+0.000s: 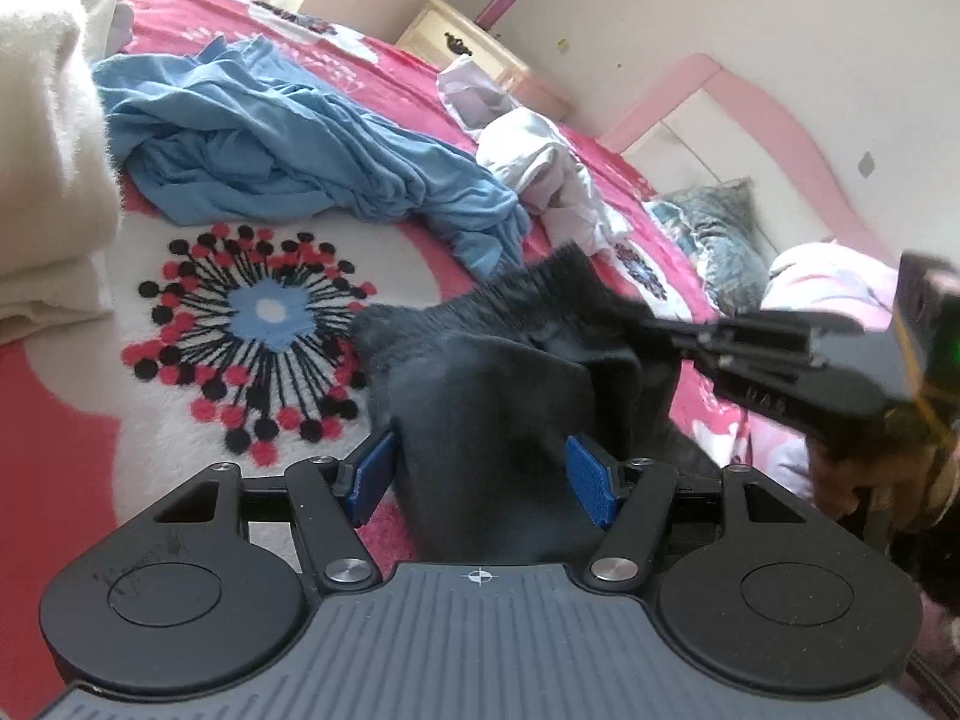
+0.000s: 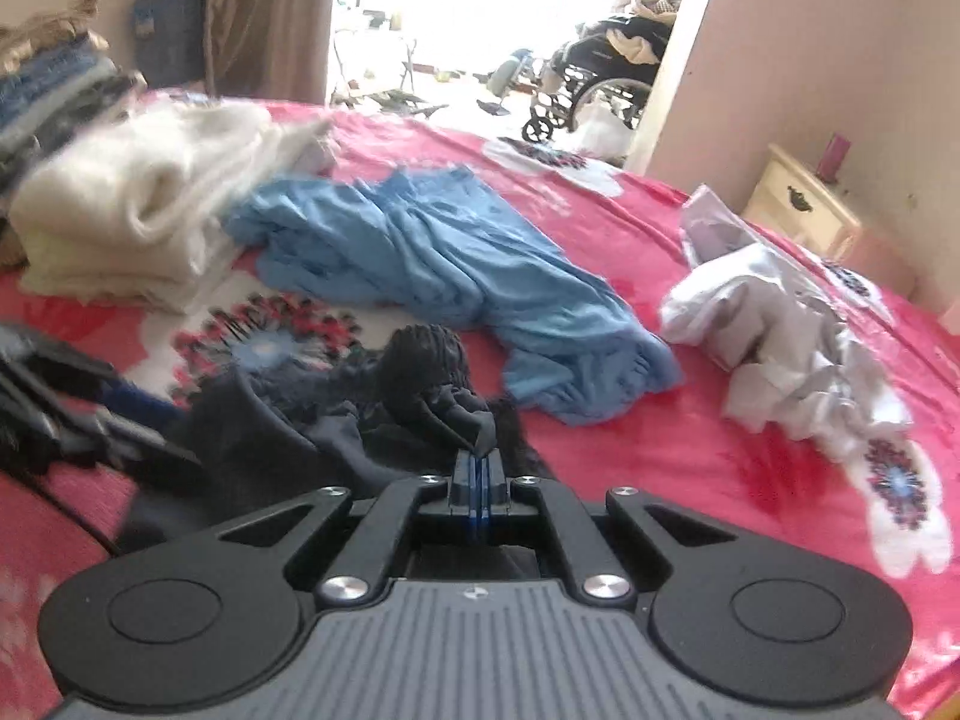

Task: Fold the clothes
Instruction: 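Grasp the trouser waistband with the right gripper and lift it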

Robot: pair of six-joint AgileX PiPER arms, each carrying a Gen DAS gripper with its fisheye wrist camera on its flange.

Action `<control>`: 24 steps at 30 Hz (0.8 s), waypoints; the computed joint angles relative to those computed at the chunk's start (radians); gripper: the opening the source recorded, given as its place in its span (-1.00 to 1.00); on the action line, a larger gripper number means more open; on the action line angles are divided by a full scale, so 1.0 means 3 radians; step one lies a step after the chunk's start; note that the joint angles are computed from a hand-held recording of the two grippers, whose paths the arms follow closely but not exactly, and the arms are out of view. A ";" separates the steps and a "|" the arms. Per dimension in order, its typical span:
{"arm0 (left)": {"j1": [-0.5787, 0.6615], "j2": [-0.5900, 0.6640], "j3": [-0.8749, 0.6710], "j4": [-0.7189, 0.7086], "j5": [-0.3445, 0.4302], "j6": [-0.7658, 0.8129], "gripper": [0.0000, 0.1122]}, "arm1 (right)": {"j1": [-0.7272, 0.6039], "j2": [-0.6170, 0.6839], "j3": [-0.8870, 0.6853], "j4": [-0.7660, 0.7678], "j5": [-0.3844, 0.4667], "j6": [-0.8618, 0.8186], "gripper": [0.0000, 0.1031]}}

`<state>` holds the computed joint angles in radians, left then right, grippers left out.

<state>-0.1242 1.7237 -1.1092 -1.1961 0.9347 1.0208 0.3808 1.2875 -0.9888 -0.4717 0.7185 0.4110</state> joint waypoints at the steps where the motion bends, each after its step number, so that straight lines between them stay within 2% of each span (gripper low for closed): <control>1: -0.0013 0.0037 -0.0041 0.0017 -0.0016 -0.0057 0.11 | -0.0013 0.0058 0.0017 -0.0090 -0.0006 0.0053 -0.96; 3: -0.0007 0.0107 -0.0102 -0.0004 -0.0015 -0.0157 0.11 | -0.0016 0.0201 0.0092 -0.0390 -0.0085 0.0292 -0.96; 6: 0.0044 0.0186 -0.0151 -0.0088 0.0061 -0.0262 0.11 | -0.0137 0.0376 0.0108 -0.0374 -0.0210 0.0212 -0.95; 9: 0.0068 0.0290 -0.0247 -0.0094 0.0134 -0.0425 0.11 | -0.0198 0.0475 0.0120 -0.0309 -0.0213 0.0103 -0.91; 10: 0.0070 0.0328 -0.0279 -0.0105 0.0158 -0.0456 0.11 | -0.0278 0.0458 0.0072 -0.0118 -0.0190 -0.0093 -0.86; 12: 0.0045 0.0402 -0.0354 -0.0073 0.0145 -0.0544 0.11 | -0.0548 0.0383 -0.0008 0.0505 -0.0227 -0.0664 -0.62; 14: 0.0010 0.0473 -0.0428 -0.0016 0.0113 -0.0646 0.11 | -0.0842 0.0199 0.0036 0.1171 -0.0405 -0.1146 -0.27; 15: 0.0001 0.0495 -0.0444 -0.0009 0.0113 -0.0654 0.11 | -0.0976 0.0127 0.0048 0.1505 -0.0491 -0.1325 -0.20; 17: -0.0014 0.0521 -0.0461 -0.0003 0.0108 -0.0650 0.11 | -0.1206 0.0164 -0.0052 0.2171 -0.0438 -0.1714 0.06; 20: -0.0036 0.0528 -0.0472 0.0029 0.0091 -0.0640 0.11 | -0.1566 0.0553 -0.0355 0.3155 -0.0036 -0.2598 0.18; 21: -0.0040 0.0530 -0.0477 0.0040 0.0089 -0.0647 0.10 | -0.1652 0.0721 -0.0464 0.3339 0.0098 -0.2810 0.18; 24: -0.0055 0.0528 -0.0482 0.0076 0.0078 -0.0655 0.10 | -0.1674 0.1068 -0.0652 0.3341 0.0182 -0.2890 0.21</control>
